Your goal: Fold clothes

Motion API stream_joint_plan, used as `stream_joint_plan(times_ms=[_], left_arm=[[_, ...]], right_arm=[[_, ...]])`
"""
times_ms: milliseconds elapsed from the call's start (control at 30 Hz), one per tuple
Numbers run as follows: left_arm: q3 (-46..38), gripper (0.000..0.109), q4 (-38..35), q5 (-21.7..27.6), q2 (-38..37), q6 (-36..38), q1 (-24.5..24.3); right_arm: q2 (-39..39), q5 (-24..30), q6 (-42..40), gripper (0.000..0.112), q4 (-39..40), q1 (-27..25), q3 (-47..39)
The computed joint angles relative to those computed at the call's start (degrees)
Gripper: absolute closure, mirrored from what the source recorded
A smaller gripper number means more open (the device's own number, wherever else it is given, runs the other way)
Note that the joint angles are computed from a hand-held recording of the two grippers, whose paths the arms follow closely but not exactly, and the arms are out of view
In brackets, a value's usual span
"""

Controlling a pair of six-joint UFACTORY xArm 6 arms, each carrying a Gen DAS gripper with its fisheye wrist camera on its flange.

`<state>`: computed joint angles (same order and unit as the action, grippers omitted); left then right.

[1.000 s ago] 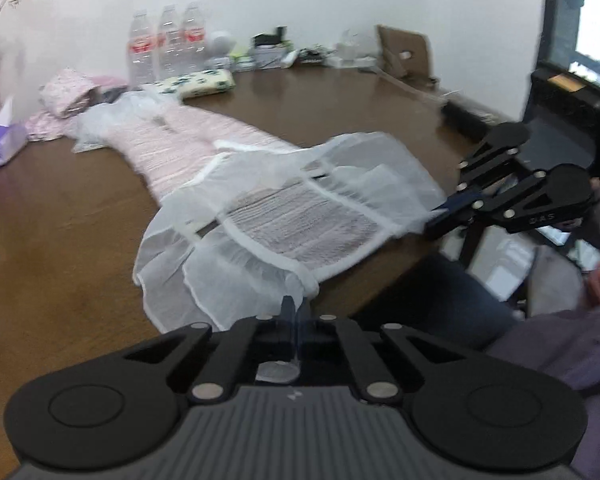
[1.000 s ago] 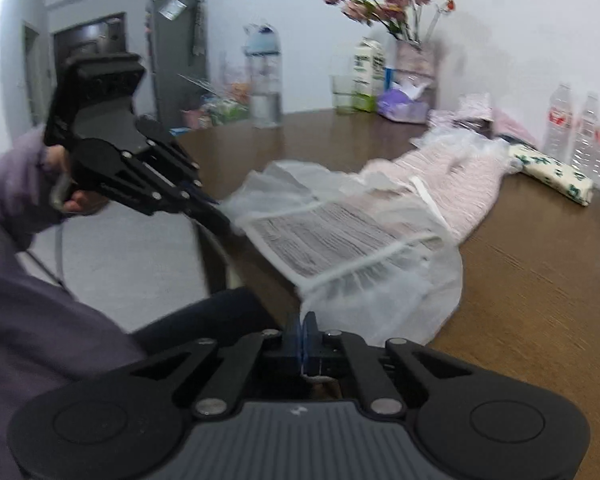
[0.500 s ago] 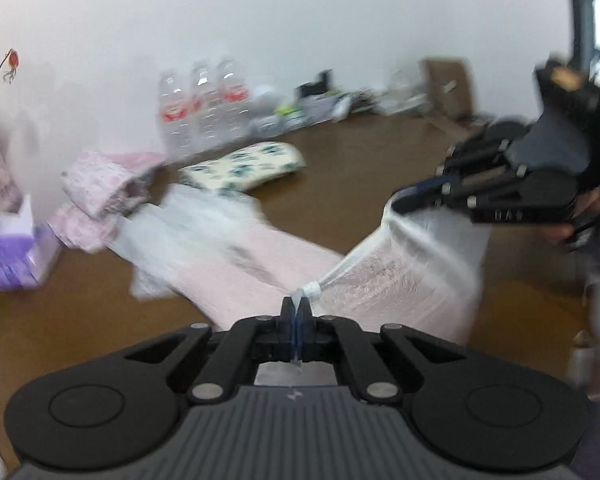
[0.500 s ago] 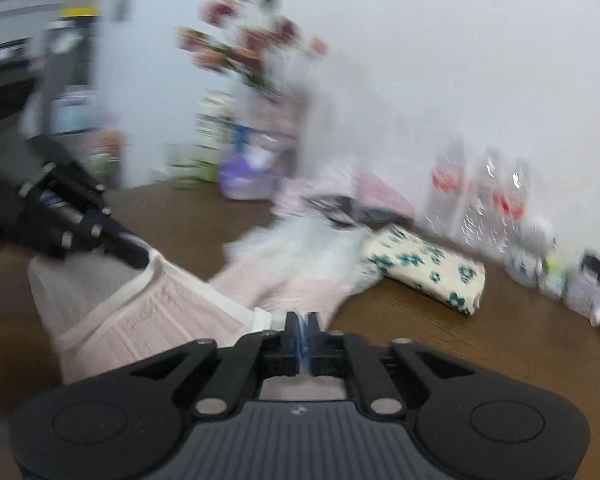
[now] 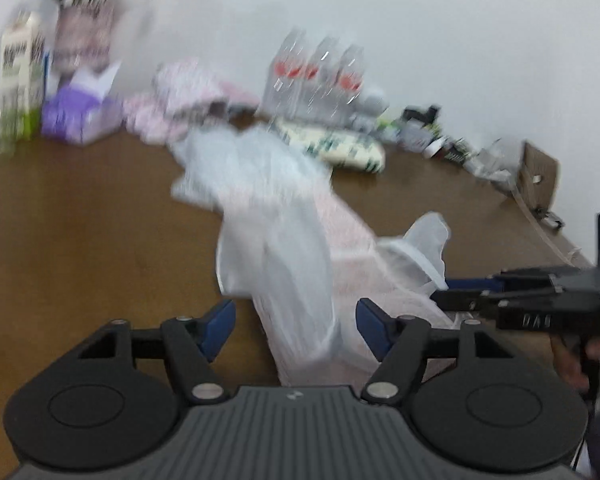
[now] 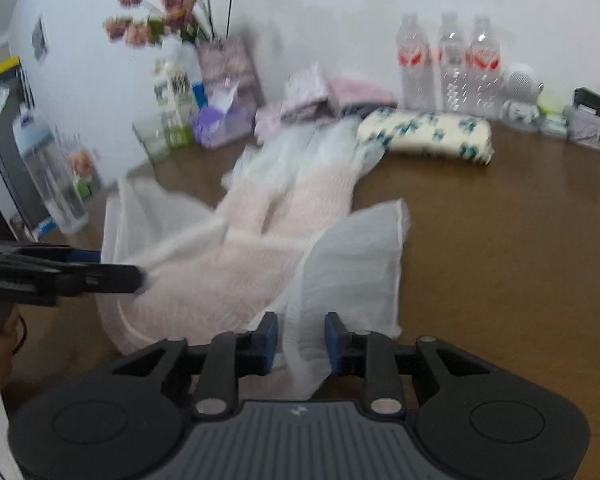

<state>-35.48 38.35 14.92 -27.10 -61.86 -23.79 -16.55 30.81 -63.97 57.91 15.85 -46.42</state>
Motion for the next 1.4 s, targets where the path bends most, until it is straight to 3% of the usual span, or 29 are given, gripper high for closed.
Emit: stream_joint_plan(times_ms=[33,67,167,233,300,333,367,400,500,533,633,667,767,1000,1400], left_arm=[[0.0,0.086,-1.0,0.3,0.8,0.0,-0.5],[0.3,0.095,-2.1,0.5,1.2,0.2,-0.9],[2.2,0.096,-2.6,2.8,-1.6,0.7,-2.4],[3.8,0.096,-3.2,4.9,-4.3,0.2,-3.7],[5.2,0.093,2.3,7.3,-6.9,-6.3,-4.6],[5.8,0.084,5.4,8.7,-8.2,-10.0,-5.1],[6.5,0.065,8.3,10.3,-9.6,-13.4,-5.8],[7.2,0.060,12.9,11.6,-10.8,-18.7,-6.2],[8.9,0.049,24.2,12.0,-12.5,-30.7,-5.9],[8.9,0.037,25.6,12.6,-12.3,-32.8,-5.8],[9.7,0.025,31.1,5.9,-11.8,-38.1,-1.2],[9.4,0.020,31.6,4.4,-11.2,-38.9,0.1],[7.7,0.019,29.5,6.2,-9.0,-37.5,0.1],[5.4,0.016,26.1,13.3,-6.7,-32.5,-3.8],[4.9,0.014,25.4,14.6,-6.3,-31.4,-4.8]], right_arm=[[-0.6,-3.1,0.4,0.102,-1.4,1.8,1.2],[-1.8,-4.7,1.3,0.105,-3.2,2.9,2.6],[-6.8,-4.8,3.6,0.106,-7.9,3.8,6.8],[-9.9,-1.6,0.9,0.105,-5.7,2.4,8.7],[-11.6,4.2,-4.9,0.098,1.0,-1.4,8.9],[-11.3,6.4,-8.5,0.085,4.9,-3.4,8.4],[-10.7,7.7,-10.9,0.076,7.5,-5.1,7.6],[-10.0,9.1,-13.2,0.062,10.0,-6.8,6.9],[-6.3,15.4,-17.3,0.055,14.3,-11.9,3.4],[-4.9,17.7,-17.9,0.049,14.6,-13.2,2.1],[-3.2,17.1,-19.3,0.029,15.1,-13.4,1.3],[-3.2,14.7,-18.9,0.029,14.3,-12.4,1.6],[-2.5,12.4,-15.4,0.029,12.3,-11.7,1.6],[-2.0,11.6,-13.5,0.028,12.1,-12.1,1.7],[-1.5,12.2,-12.4,0.028,11.5,-12.3,1.4]])
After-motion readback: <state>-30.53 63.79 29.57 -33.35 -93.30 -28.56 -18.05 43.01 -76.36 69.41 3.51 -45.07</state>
